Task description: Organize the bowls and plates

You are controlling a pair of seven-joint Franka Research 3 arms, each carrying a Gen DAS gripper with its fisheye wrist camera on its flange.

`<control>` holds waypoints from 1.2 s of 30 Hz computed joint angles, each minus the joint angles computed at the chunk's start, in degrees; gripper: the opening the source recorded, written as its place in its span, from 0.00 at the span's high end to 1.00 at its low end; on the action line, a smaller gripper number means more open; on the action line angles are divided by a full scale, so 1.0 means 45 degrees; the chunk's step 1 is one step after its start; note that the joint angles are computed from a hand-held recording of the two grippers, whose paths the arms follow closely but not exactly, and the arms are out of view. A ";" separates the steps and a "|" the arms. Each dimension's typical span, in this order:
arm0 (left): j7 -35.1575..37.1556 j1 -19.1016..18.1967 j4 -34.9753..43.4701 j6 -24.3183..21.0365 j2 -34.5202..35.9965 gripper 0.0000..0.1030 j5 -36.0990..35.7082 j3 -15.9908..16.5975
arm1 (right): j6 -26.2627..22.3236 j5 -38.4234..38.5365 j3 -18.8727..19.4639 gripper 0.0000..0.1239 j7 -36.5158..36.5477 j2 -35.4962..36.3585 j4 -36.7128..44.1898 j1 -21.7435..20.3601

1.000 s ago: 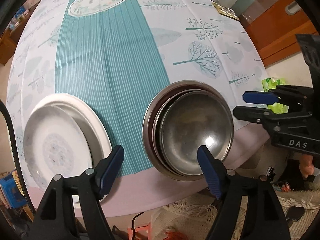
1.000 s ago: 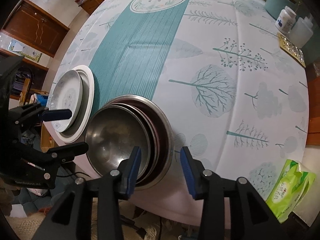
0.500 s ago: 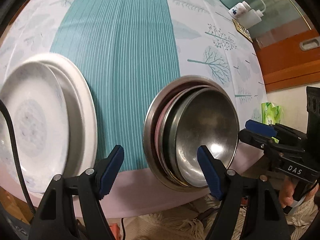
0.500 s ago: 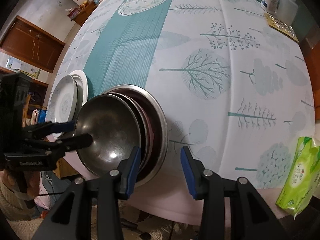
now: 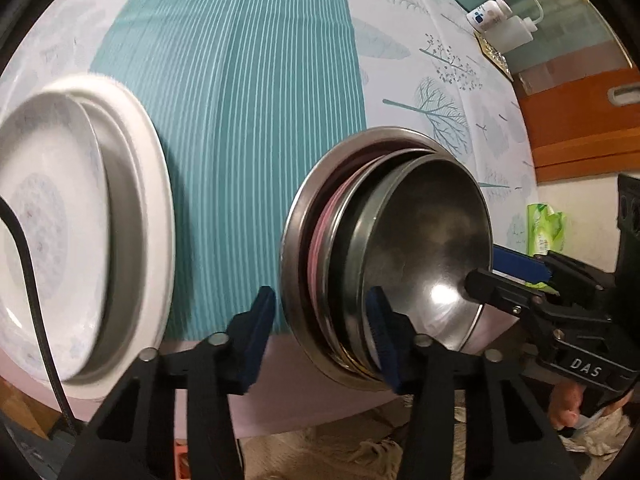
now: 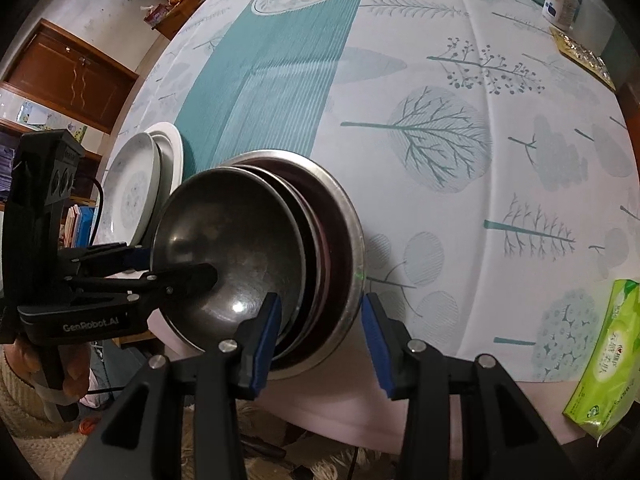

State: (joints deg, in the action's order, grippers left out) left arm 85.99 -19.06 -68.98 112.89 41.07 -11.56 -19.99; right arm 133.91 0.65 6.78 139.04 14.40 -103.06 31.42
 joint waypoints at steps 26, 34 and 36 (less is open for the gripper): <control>-0.0757 -0.0388 0.1311 -0.0729 0.0765 0.69 0.0301 0.0131 | -0.0599 0.0266 -0.0092 0.69 -0.0139 0.0525 0.0591 -0.0048; -0.0819 -0.0527 0.1257 -0.0817 0.0655 0.68 0.0480 0.0137 | -0.1050 0.0506 -0.0092 0.72 0.0030 0.0521 0.0699 -0.0097; -0.0858 -0.0540 0.1137 -0.0787 0.0565 0.68 0.0483 0.0131 | -0.1047 0.0552 -0.0080 0.73 0.0049 0.0364 0.0526 -0.0112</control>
